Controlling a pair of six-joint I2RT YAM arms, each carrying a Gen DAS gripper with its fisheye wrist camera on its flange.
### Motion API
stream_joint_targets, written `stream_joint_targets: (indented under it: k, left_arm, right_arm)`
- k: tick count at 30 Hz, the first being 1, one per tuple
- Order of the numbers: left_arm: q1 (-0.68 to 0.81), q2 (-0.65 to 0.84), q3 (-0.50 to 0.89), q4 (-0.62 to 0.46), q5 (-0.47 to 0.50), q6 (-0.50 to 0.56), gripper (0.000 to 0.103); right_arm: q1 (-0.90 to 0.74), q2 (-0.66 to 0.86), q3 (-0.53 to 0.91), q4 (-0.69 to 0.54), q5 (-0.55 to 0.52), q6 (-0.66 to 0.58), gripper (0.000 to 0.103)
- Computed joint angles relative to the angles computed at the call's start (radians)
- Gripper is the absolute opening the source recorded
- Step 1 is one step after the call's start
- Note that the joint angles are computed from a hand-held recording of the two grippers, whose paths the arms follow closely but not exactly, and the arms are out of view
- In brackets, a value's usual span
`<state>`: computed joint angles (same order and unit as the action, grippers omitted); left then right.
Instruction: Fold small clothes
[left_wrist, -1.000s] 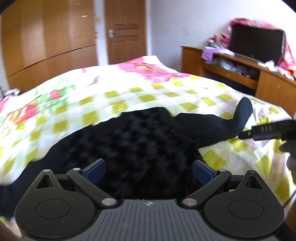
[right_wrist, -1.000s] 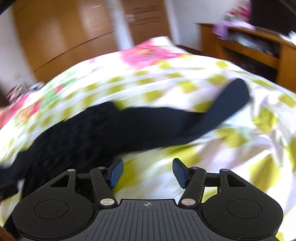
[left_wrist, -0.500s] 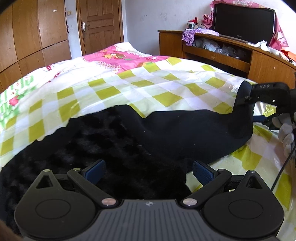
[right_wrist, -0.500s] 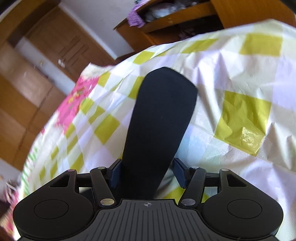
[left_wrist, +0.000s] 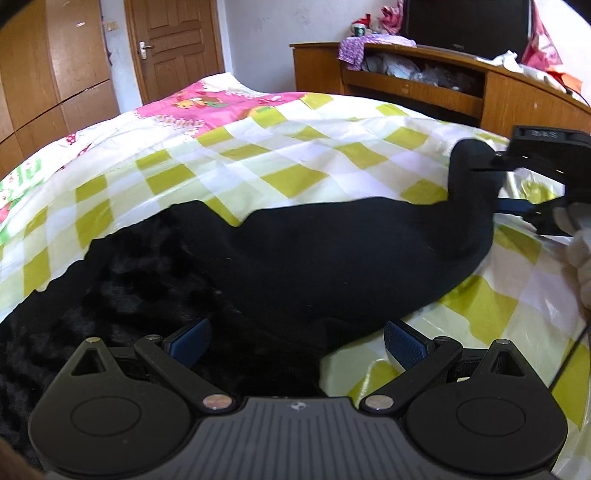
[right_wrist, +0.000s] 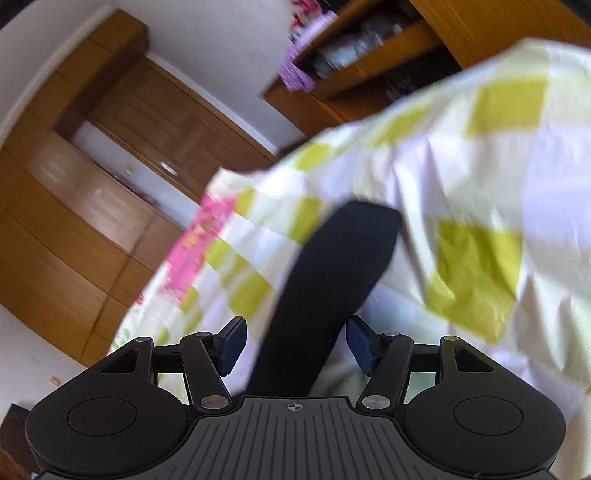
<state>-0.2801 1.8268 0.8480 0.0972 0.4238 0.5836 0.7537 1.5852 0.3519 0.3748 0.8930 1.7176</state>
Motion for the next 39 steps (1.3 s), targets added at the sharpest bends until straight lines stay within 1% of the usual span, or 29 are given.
stream_joint_targets:
  k: [1, 3, 4, 6, 7, 8, 9, 11, 13, 15, 16, 17, 19, 21, 23, 24, 25, 26, 27, 28, 29, 30, 31, 32, 33, 34, 36, 38, 39]
  left_arm:
    - [-0.004, -0.002, -0.003, 0.004, -0.002, 0.006, 0.103]
    - [-0.016, -0.004, -0.013, 0.021, -0.015, 0.017, 0.103]
    - [-0.021, -0.004, -0.014, 0.027, -0.020, 0.017, 0.103]
    - [-0.030, 0.003, -0.004, 0.029, -0.028, 0.005, 0.103]
    - [-0.035, 0.005, 0.002, 0.031, -0.027, -0.004, 0.103]
    - [-0.041, 0.008, 0.006, 0.037, -0.027, -0.015, 0.103]
    - [-0.047, 0.013, 0.012, 0.041, -0.021, -0.026, 0.103]
    - [-0.070, 0.026, 0.030, 0.036, -0.007, -0.058, 0.103]
    - [-0.105, 0.050, 0.048, 0.019, 0.015, -0.091, 0.103]
    - [-0.153, 0.067, 0.028, 0.056, 0.010, -0.084, 0.103]
    - [-0.175, 0.077, 0.013, 0.086, -0.002, -0.079, 0.103]
    - [-0.189, 0.082, -0.003, 0.120, -0.014, -0.078, 0.103]
    - [-0.187, 0.071, -0.017, 0.133, -0.007, -0.061, 0.103]
    - [-0.144, 0.041, -0.010, 0.087, 0.042, -0.045, 0.103]
    - [-0.087, 0.002, -0.025, 0.096, 0.079, -0.031, 0.103]
    - [-0.056, -0.013, -0.033, 0.115, 0.086, -0.025, 0.103]
    - [-0.030, -0.016, -0.031, 0.129, 0.090, -0.025, 0.103]
    - [-0.005, -0.009, -0.019, 0.131, 0.088, -0.031, 0.103]
    - [0.005, 0.010, 0.002, 0.122, 0.065, -0.042, 0.103]
    - [0.007, 0.045, 0.044, 0.075, 0.031, -0.041, 0.103]
    - [0.007, 0.090, 0.099, 0.004, 0.008, -0.027, 0.103]
    - [0.013, 0.127, 0.137, -0.038, 0.012, -0.032, 0.103]
    - [0.028, 0.137, 0.143, -0.042, 0.034, -0.047, 0.103]
    - [0.039, 0.127, 0.141, -0.048, 0.051, -0.050, 0.103]
    - [0.052, 0.110, 0.134, -0.050, 0.072, -0.051, 0.103]
    - [0.072, 0.089, 0.118, -0.040, 0.100, -0.054, 0.103]
    - [0.121, 0.053, 0.091, -0.032, 0.142, -0.044, 0.103]
    - [0.192, 0.030, 0.078, -0.046, 0.178, -0.017, 0.103]
    - [0.234, 0.025, 0.072, -0.053, 0.195, -0.003, 0.103]
  right_arm:
    - [-0.017, 0.030, -0.011, 0.062, -0.018, -0.004, 0.061]
    - [-0.031, 0.056, -0.013, 0.091, -0.013, 0.008, 0.058]
    - [-0.052, 0.065, -0.018, 0.121, -0.030, 0.007, 0.051]
    - [-0.085, 0.086, -0.058, 0.247, -0.085, 0.023, 0.027]
    - [-0.095, 0.096, -0.076, 0.307, -0.104, 0.024, 0.019]
    - [-0.092, 0.083, -0.085, 0.327, -0.097, 0.016, 0.018]
    - [-0.071, 0.043, -0.083, 0.292, -0.060, -0.001, 0.015]
    - [-0.036, -0.067, -0.058, 0.145, 0.014, -0.041, 0.012]
    - [-0.011, -0.174, -0.030, -0.038, 0.090, -0.043, 0.010]
    - [0.003, -0.241, 0.009, -0.259, 0.143, 0.013, 0.009]
    - [-0.002, -0.248, 0.030, -0.356, 0.139, 0.048, 0.009]
    - [-0.017, -0.240, 0.044, -0.418, 0.115, 0.076, 0.009]
    - [-0.042, -0.194, 0.069, -0.498, 0.051, 0.116, 0.009]
    - [-0.045, -0.161, 0.069, -0.498, 0.020, 0.127, 0.009]
    - [-0.034, -0.130, 0.069, -0.485, 0.024, 0.172, 0.009]
    - [-0.022, -0.118, 0.074, -0.492, 0.031, 0.198, 0.010]
    - [-0.025, -0.108, 0.080, -0.494, 0.030, 0.195, 0.010]
    - [-0.021, -0.101, 0.096, -0.525, 0.029, 0.205, 0.011]
    - [-0.033, -0.097, 0.102, -0.521, 0.019, 0.184, 0.013]
    - [-0.047, -0.097, 0.106, -0.506, 0.002, 0.154, 0.016]
    - [-0.067, -0.097, 0.105, -0.481, -0.023, 0.122, 0.016]
    - [-0.067, -0.089, 0.114, -0.486, -0.028, 0.136, 0.016]
    - [-0.067, -0.084, 0.127, -0.497, -0.027, 0.145, 0.012]
    - [-0.055, -0.083, 0.149, -0.522, -0.013, 0.149, 0.012]
    - [-0.030, -0.078, 0.189, -0.578, 0.019, 0.150, 0.012]
    - [0.003, -0.065, 0.249, -0.666, 0.058, 0.150, 0.011]
    - [0.052, -0.033, 0.372, -0.798, 0.124, 0.095, 0.011]
    - [0.078, -0.010, 0.463, -0.798, 0.160, -0.037, 0.011]
    - [0.086, 0.010, 0.518, -0.758, 0.171, -0.149, 0.011]
